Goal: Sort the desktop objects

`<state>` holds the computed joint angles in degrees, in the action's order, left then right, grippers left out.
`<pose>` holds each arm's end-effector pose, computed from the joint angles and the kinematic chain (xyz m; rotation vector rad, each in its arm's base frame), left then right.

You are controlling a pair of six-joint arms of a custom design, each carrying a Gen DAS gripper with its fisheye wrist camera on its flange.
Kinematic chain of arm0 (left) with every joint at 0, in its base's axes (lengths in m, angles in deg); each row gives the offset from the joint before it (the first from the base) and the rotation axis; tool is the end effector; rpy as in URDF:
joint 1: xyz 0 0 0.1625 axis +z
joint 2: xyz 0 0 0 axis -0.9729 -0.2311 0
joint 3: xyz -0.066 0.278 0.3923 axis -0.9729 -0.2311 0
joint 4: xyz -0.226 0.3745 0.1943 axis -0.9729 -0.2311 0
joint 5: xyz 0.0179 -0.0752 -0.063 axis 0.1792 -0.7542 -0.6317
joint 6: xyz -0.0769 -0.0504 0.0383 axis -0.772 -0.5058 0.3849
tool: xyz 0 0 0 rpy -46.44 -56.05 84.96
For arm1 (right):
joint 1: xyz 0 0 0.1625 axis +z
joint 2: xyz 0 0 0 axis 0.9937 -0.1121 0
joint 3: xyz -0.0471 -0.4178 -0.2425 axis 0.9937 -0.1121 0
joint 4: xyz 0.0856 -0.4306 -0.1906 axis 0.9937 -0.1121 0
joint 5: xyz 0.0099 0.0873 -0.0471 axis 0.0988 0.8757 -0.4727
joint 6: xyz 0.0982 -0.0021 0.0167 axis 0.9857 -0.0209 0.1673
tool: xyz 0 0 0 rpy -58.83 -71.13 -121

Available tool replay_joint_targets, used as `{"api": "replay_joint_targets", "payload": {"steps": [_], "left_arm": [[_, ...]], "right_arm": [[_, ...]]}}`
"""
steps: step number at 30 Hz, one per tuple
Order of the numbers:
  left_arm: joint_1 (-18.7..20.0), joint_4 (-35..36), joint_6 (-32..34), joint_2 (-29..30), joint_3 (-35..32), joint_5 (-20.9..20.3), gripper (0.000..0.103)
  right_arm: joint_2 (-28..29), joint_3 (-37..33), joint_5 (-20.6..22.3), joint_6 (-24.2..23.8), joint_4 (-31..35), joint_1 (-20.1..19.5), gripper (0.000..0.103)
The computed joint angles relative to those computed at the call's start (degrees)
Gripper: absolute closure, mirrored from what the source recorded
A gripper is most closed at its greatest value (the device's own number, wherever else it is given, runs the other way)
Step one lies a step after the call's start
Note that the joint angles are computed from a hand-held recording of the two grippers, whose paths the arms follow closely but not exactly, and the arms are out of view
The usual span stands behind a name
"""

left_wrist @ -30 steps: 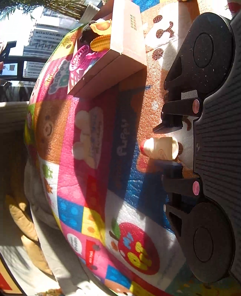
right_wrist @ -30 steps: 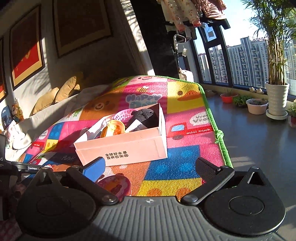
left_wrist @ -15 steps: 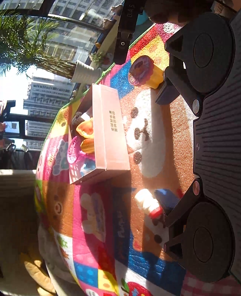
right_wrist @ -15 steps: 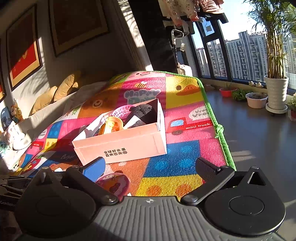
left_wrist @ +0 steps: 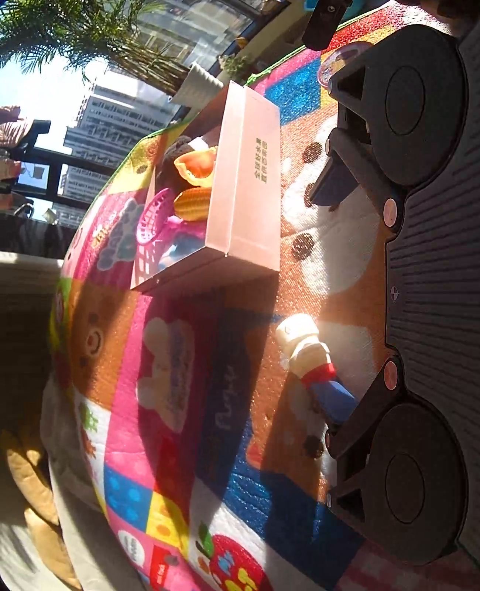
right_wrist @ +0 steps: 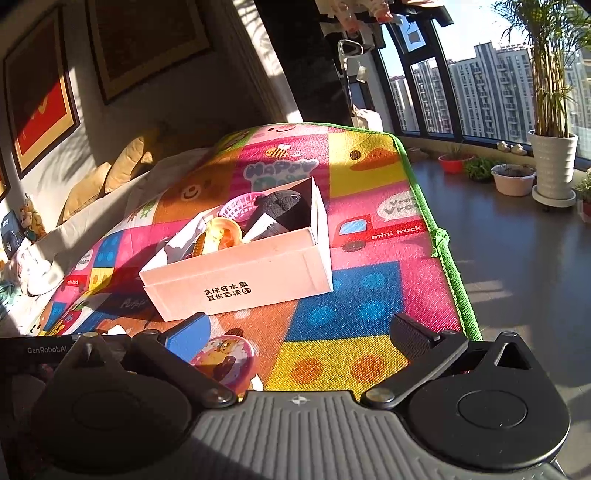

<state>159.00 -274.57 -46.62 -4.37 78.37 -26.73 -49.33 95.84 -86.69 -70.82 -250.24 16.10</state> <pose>0.0964 -0.6976 0.2729 0.2056 2.2165 -1.1633 0.2438 -0.7160 -0.0937 0.7183 -2.5209 1.2388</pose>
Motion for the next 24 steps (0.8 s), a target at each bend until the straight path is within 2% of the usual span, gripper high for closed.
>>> {"api": "replay_joint_targets", "payload": {"steps": [3,5,7,8,11,14,17,20,24], "left_arm": [[0.3,-0.3,1.6,1.1,-1.5,1.2,0.001],[0.6,0.4,1.7,1.1,-2.0,1.1,0.005],[0.8,1.5,2.2,1.2,-2.5,1.6,0.025],[0.8,1.3,2.6,1.4,-2.7,1.7,0.025],[0.9,2.7,2.5,0.8,-2.2,-0.2,0.025],[1.0,6.8,5.0,-1.1,-0.2,-5.2,0.022],[0.5,9.5,8.7,-2.4,2.3,-8.0,0.011],[-0.1,9.1,9.8,-2.9,4.3,-8.2,0.006],[-0.6,6.1,7.1,-2.2,4.8,-4.8,0.002]], "right_arm": [[0.0,0.0,0.1,-0.2,0.0,0.0,0.000],[-0.1,0.1,0.2,-0.8,0.3,0.0,0.000],[-0.1,0.1,0.3,-1.7,0.8,0.1,0.000],[-0.2,0.2,0.3,-2.1,0.8,0.2,0.000],[-0.3,0.5,0.6,-3.3,0.8,0.3,0.000],[-1.2,1.9,1.1,-6.5,1.2,0.6,0.000],[-2.9,3.7,0.2,-9.5,6.9,1.1,0.000],[-3.3,4.2,-2.9,-11.2,10.7,1.9,0.000],[-3.3,3.5,-6.5,-10.9,15.8,2.6,0.000]]}}
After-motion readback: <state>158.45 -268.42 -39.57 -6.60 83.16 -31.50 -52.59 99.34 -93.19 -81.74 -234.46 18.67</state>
